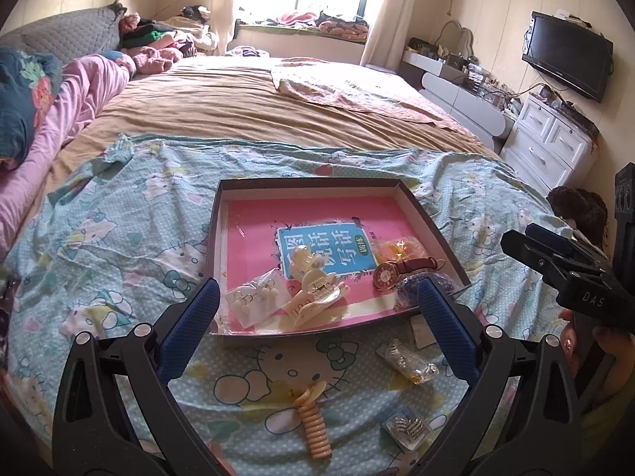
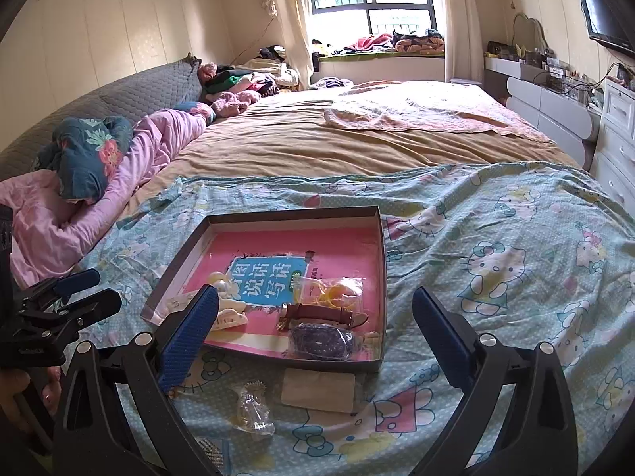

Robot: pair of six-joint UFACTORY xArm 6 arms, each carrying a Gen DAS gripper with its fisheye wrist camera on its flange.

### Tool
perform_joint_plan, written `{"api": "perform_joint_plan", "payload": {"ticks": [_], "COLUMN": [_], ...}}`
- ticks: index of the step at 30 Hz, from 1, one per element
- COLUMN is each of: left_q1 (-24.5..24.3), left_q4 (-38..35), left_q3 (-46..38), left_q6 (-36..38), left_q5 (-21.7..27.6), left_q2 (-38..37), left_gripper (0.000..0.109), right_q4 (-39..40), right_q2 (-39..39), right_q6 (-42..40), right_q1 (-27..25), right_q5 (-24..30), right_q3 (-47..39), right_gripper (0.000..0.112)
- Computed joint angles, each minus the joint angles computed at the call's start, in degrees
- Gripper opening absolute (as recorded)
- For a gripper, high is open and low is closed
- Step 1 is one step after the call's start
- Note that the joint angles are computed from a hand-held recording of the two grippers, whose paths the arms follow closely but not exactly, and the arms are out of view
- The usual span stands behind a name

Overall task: Organize jewelry
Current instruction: 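Open both tools and pull them back from the tray, then grasp rhinestone hairpin box with left tool while right tool grasps clear card bag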

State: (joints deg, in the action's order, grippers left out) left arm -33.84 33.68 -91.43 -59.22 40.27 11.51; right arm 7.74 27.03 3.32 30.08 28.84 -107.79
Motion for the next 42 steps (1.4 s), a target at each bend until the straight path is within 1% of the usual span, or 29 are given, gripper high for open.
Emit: {"api": "perform_joint_plan", "payload": {"ticks": [11, 20, 32, 42], "left_q1": [-2.3, -4.0, -6.0, -7.6], "left_q4": [4.9, 6.3, 4.7, 2.7], "left_q3": [2.2, 4.6, 9.2, 10.1], "left_q6": [-3.8, -4.9, -5.1, -3.4], "left_q5": [0.9, 1.9, 2.0, 1.7], "left_q2": [-3.1, -4.9, -6.0, -5.0], "left_gripper": [0.093, 0.093, 0.093, 0.093], "right_q4": [0.0, -0.7, 0.7, 3.0], "right_q2": [-6.4, -10.9, -13.4, -14.7], "right_q6": [-1.0, -1.2, -3.9, -6.7], "right_q1": [0.5, 0.6, 0.8, 0.8], "right_q5": [-4.2, -6.4, -5.8, -4.6], "right_q3": [8.0, 14.6, 19.2, 22.3], "right_gripper": [0.097, 0.097, 0.097, 0.097]}}
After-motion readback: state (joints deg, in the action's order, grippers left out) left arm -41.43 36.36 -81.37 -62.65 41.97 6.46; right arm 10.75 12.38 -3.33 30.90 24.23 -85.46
